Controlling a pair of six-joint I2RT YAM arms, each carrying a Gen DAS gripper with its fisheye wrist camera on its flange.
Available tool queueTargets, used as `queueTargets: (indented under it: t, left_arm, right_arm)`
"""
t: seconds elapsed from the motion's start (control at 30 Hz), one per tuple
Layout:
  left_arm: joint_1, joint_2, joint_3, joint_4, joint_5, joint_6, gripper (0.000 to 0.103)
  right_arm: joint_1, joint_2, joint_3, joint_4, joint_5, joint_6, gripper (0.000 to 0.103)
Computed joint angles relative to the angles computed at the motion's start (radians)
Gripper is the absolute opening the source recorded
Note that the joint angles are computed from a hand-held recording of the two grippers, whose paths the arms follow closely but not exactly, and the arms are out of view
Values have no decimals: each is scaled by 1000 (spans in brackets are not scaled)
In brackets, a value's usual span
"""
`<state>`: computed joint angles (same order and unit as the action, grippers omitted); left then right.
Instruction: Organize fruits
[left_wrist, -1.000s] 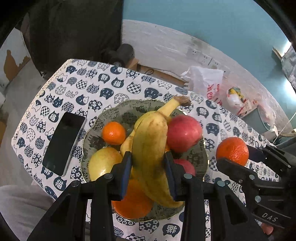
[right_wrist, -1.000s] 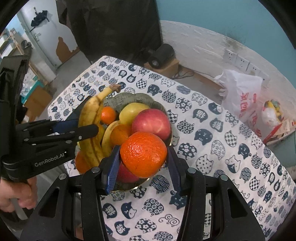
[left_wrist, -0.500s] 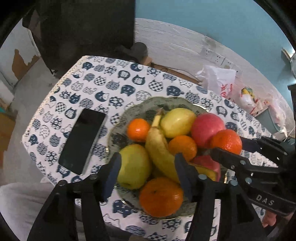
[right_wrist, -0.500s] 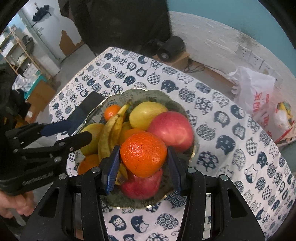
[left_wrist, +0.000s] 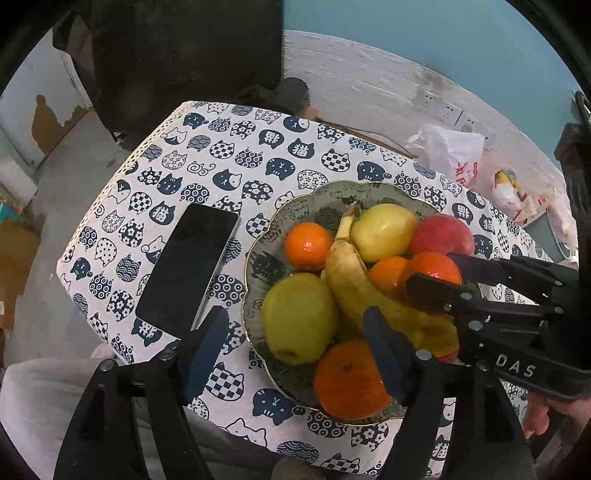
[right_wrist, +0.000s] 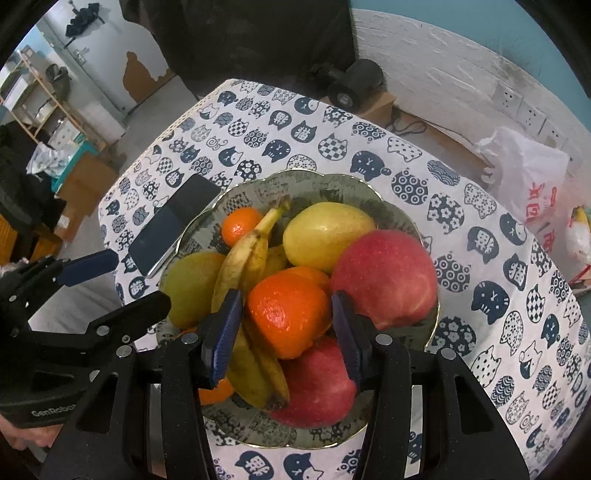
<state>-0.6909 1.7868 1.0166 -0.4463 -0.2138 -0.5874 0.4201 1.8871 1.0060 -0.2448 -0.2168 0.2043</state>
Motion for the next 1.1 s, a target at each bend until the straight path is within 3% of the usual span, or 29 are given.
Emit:
queueTargets:
  t: [0.3,0.6,0.73,1.1]
  left_arm:
    - [-7,-35,-14,-21,-13,-3,79]
    - [-58,-135,-22,-89,-39,-19,81]
    - [-102,-192,-18,-130,-83,-28,88]
    - [-248,-273,60,-256,-226,-25,95]
  right_arm:
    - [-16,-63,-32,-3,-20,19,58]
    - [-49,-257,-112,-30,-33,37,66]
    - [-69,-369,-156,-71,-18,50,73]
    - [-67,-655,-210,-259,164,39,80]
